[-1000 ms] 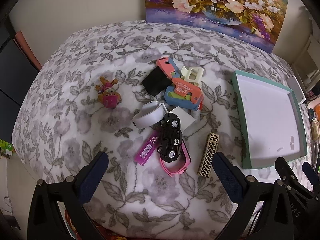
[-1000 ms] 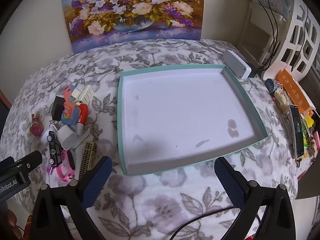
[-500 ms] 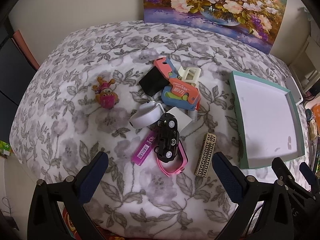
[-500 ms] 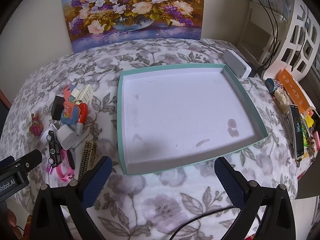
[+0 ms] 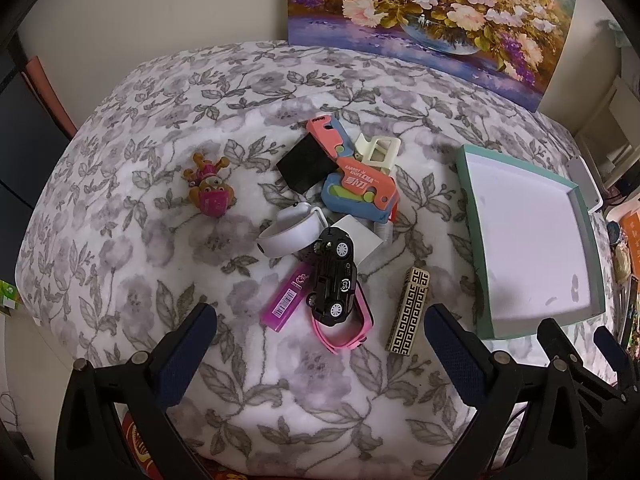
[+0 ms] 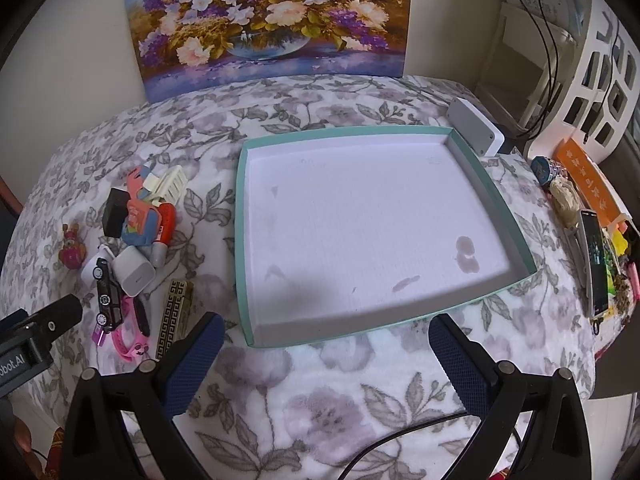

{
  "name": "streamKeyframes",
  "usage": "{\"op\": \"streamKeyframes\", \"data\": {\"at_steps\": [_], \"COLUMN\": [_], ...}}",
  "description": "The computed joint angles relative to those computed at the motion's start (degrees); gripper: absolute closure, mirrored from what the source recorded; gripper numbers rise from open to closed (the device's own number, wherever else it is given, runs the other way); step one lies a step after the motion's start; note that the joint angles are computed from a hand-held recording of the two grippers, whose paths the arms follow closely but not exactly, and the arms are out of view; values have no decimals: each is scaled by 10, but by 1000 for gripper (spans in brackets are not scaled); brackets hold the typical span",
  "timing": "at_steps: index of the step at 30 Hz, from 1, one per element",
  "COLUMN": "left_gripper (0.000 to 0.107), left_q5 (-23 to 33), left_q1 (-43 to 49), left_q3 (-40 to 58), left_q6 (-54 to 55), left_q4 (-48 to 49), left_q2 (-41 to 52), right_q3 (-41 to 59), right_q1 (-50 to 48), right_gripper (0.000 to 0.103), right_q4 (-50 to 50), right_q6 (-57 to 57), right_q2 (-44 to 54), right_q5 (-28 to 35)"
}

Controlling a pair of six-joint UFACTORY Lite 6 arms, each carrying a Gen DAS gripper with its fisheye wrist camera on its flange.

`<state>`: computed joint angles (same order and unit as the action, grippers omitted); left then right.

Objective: Organize rigid objects
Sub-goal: 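Grasp the gold patterned block with the right tool while the left grasps the black car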

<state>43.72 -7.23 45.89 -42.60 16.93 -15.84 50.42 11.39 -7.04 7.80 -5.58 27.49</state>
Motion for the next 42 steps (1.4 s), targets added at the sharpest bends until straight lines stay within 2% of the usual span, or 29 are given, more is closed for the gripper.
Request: {"op": "streamKeyframes", "data": {"at_steps": [3, 6, 9, 14, 19, 24, 26, 28, 36, 38, 40, 42], "left_gripper": [4, 4, 4, 4, 4, 5, 14, 16, 19, 36, 40, 49], "left_q5": [-10, -17, -29, -61, -76, -95, -101, -104, -120, -123, -126, -130], "left_q1": [24, 53, 100, 176, 193, 192, 188, 181, 153, 150, 154, 158], "left_q3": [2, -4, -14, -31, -35, -19, -15, -9, 5, 11, 13, 13], "left_q6": [-4, -25, -3, 80, 101, 127, 140, 156, 185, 204, 232, 258], "left_q4": [2, 26, 10, -79, -97, -132, -148, -165, -201, -219, -248, -277], "left_q2": [-5, -19, -17, 3, 19, 54, 66, 81, 125, 142, 157, 171], "right_q3": [1, 20, 37, 69, 104, 128, 141, 150, 159, 160, 159, 155], "right_q1": [9, 22, 51, 126, 152, 154, 151, 149, 163, 169, 168, 166], "right_gripper": [0, 0, 0, 0, 1, 11, 17, 25, 44, 51, 54, 58], "right_q4": [-3, 57, 106, 60, 54, 93, 125, 145, 139, 131, 139, 148], "right_q6": [5, -41, -71, -10, 10, -23, -53, -71, -73, -70, -81, -93], "right_q2": [-4, 8, 30, 90, 154, 195, 221, 238, 271, 275, 276, 272], "right_q5": [-5, -4, -2, -10, -6, 1, 7, 11, 13, 16, 16, 14]}}
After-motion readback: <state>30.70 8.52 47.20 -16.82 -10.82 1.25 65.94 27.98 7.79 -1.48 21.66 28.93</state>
